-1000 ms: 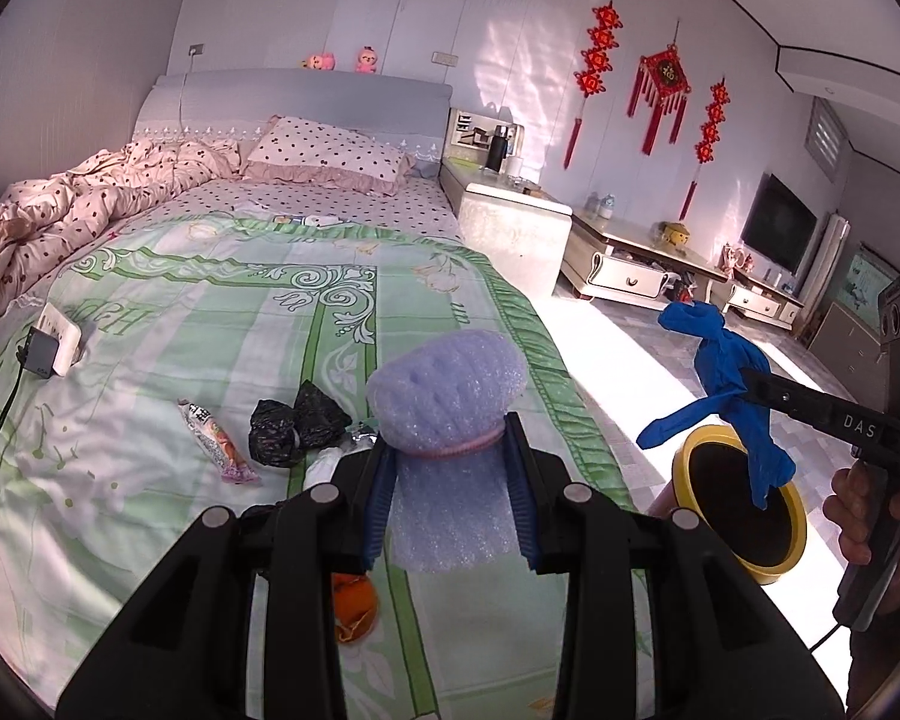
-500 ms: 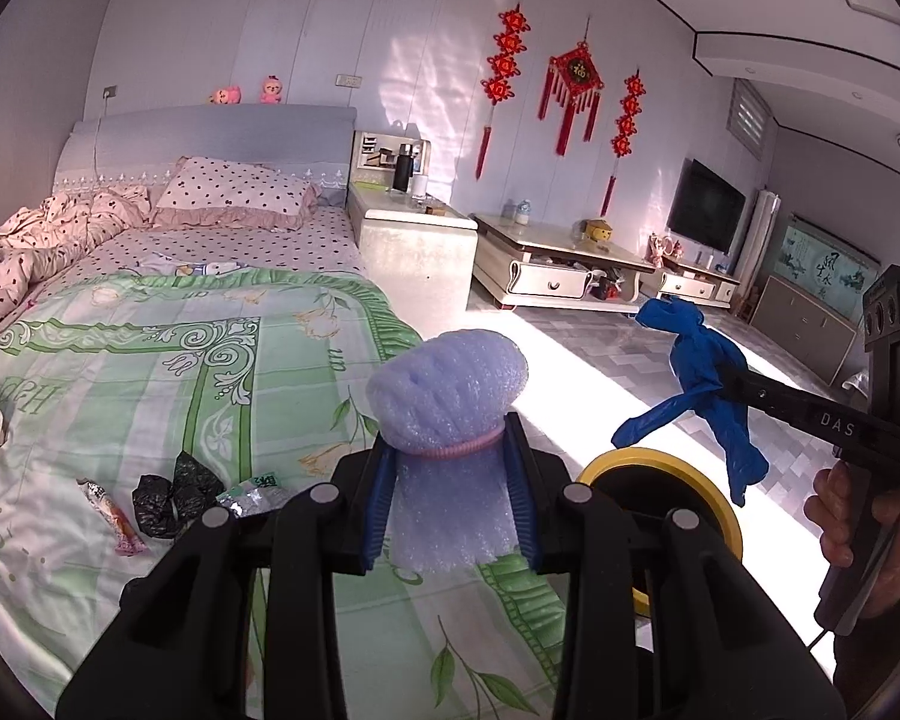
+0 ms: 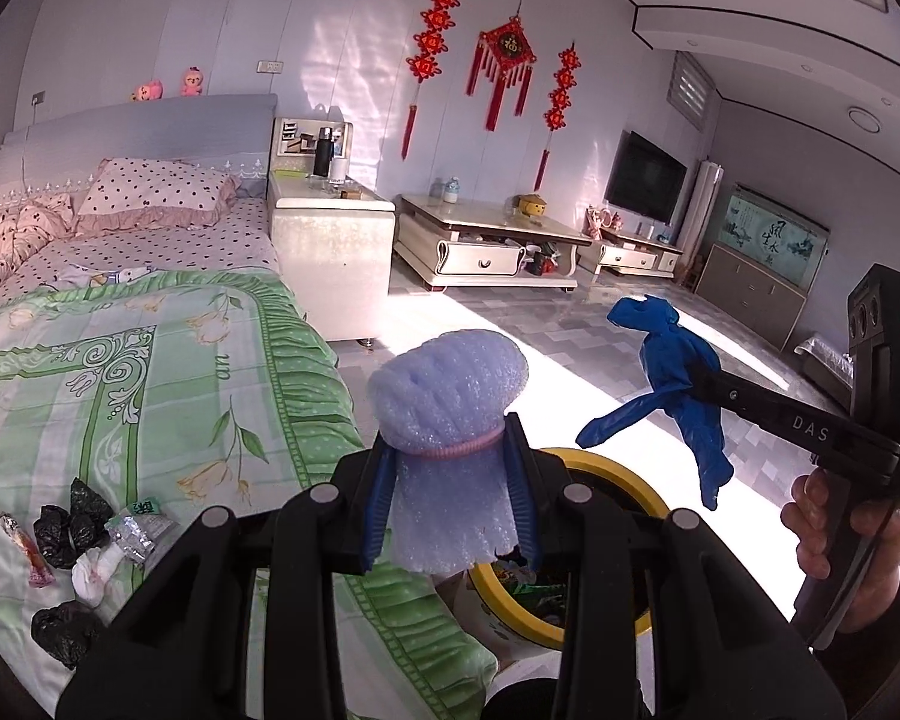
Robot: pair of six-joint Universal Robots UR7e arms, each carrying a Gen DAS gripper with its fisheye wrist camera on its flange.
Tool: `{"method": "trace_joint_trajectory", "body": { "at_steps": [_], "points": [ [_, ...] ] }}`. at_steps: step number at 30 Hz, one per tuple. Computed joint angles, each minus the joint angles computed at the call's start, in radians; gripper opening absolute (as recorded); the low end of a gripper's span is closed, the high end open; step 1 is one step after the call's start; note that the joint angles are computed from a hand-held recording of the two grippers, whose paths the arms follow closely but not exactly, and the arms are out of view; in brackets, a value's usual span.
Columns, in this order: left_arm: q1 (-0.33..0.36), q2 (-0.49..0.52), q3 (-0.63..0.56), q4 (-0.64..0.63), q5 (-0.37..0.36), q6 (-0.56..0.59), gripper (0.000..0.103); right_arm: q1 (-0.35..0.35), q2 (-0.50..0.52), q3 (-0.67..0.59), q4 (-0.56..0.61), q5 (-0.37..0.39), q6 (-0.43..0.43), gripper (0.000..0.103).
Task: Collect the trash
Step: 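Carry both items over the yellow bin and open both tools to drop them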
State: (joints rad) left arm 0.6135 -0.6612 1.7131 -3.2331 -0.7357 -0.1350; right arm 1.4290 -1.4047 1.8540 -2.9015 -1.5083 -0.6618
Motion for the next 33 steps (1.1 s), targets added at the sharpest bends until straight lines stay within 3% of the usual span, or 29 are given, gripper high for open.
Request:
{"method": "trace_joint_trajectory", "body": {
  "at_steps": [16,25,33],
  "points": [
    [0.072,0.188,-0.216,0.136,-0.156,-0.018,0.033,-0.096,0.046,-0.052,0.013,-0.039,0.055,0.008],
    [0.103,0.272,-0.294,0.203,-0.207,-0.041,0.033,-0.125,0.097,-0.088,0.0,-0.136,0.091,0.009],
    [0.119,0.323,-0.349,0.262,-0.249,-0.051,0.034,-0.148,0.119,-0.112,0.032,-0.164,0.126,0.01]
  ]
}}
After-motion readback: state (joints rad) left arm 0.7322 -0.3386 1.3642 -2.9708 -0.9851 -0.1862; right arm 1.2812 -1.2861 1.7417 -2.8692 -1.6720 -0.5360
